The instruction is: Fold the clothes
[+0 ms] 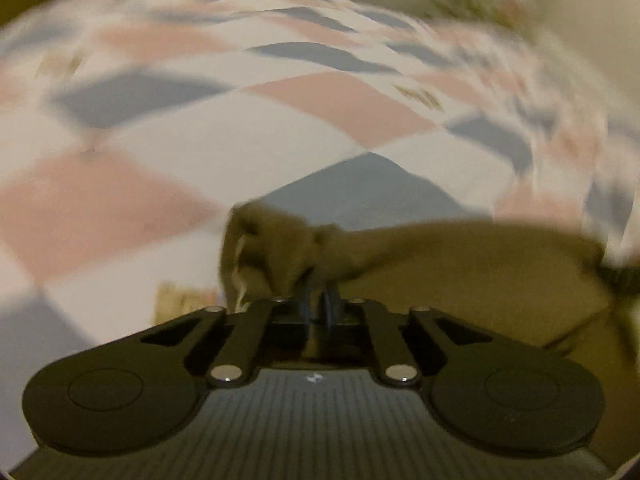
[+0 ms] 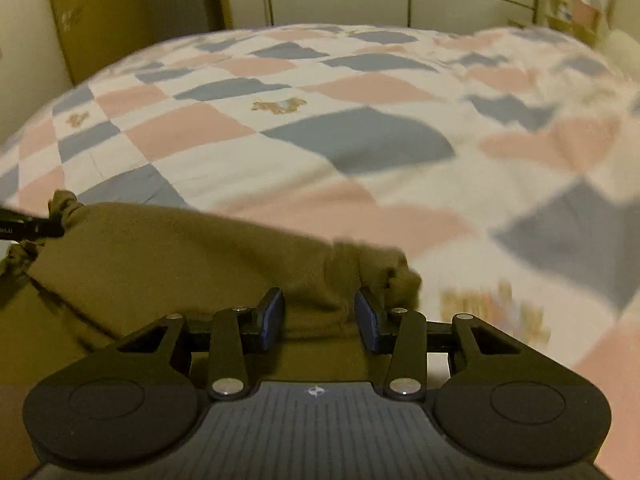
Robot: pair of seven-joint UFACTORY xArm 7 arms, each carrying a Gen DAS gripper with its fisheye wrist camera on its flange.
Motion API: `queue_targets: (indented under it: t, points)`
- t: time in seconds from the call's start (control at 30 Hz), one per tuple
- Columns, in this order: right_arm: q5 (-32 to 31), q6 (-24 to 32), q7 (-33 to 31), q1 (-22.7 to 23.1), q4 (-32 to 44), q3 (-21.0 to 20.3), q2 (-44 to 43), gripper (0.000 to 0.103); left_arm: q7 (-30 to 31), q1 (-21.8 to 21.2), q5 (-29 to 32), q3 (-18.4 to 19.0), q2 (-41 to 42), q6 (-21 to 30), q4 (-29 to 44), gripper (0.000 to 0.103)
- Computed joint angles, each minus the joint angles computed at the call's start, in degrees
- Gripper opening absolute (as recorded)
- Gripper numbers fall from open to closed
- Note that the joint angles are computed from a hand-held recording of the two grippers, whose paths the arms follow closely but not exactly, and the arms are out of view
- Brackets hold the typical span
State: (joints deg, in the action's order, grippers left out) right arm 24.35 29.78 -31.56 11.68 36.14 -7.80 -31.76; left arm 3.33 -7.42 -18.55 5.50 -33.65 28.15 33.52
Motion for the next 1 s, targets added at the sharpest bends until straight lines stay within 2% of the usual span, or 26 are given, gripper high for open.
queue_targets:
  t: [0.07, 0.17, 0.23, 0.3, 0.37, 0.43, 0.5, 0.6, 0.7, 0.8, 0.93, 1.0]
  points:
    - [0.9, -0.4, 0.5, 0.0, -0.7, -0.4, -0.9, 0.042, -2.3, 0.0, -2.3, 0.9, -0.1, 0.4, 0.4, 0.004]
    - [-1.4, 0.8, 3.6, -1.7, 1.5, 1.6, -1.0, 0.042, -4.4, 0.6, -2.1, 0.1, -1.0, 2.1, 2.8, 0.005]
    - [-2.7, 0.8, 5.1, -2.1, 2.7, 2.5, -1.5, 0.043, -3.6, 0.1, -0.2, -1.1, -1.0, 2.5, 4.9, 0.014]
    - [-1.8, -1.8, 4.3, -0.3, 3.3, 1.9, -1.9, 0.048, -0.9, -2.2, 0.3, -1.3, -0.8, 3.0, 6.6, 0.02]
    - [-1.0, -3.4, 2.9, 1.8, 3.9, 1.1, -1.4, 0.057, 1.2, -3.9, 0.8, -2.1, -0.6, 2.8, 6.9, 0.026]
    - [-0.3, -3.1, 0.7, 3.9, 4.5, -0.1, -0.2, 0.058, -0.3, -2.4, 3.7, -5.0, -0.3, 3.6, 6.2, 0.029]
    - [-1.5, -0.6, -0.4, 3.4, 4.4, 0.1, 1.0, 0.058, -5.6, 1.1, 7.4, -8.0, 0.2, 4.6, 4.7, 0.029]
    - [-1.9, 2.0, -1.6, 1.7, 2.2, -0.2, 0.6, 0.058, -10.4, 1.9, 6.8, -6.8, -2.3, 5.2, 1.8, 0.022]
    - [-1.3, 4.0, -1.8, 0.6, 0.7, -0.3, -3.3, 0.058, -13.9, 2.7, 9.8, -8.7, -6.8, 8.1, 1.3, 0.027]
    - [-1.6, 7.4, -0.3, -0.6, 0.1, -0.1, -7.4, 0.06, -15.2, 0.6, 10.3, -9.1, -11.1, 11.2, 0.4, 0.03]
    - [-2.7, 12.8, 1.5, -1.5, -3.4, 0.3, -15.1, 0.062, -17.1, -1.0, 12.5, -11.5, -17.0, 16.9, -3.0, 0.031]
    - [-4.1, 17.0, 2.3, -2.3, -5.9, 0.3, -18.7, 0.062, -18.3, -1.4, 13.7, -12.6, -21.6, 19.8, -5.5, 0.031]
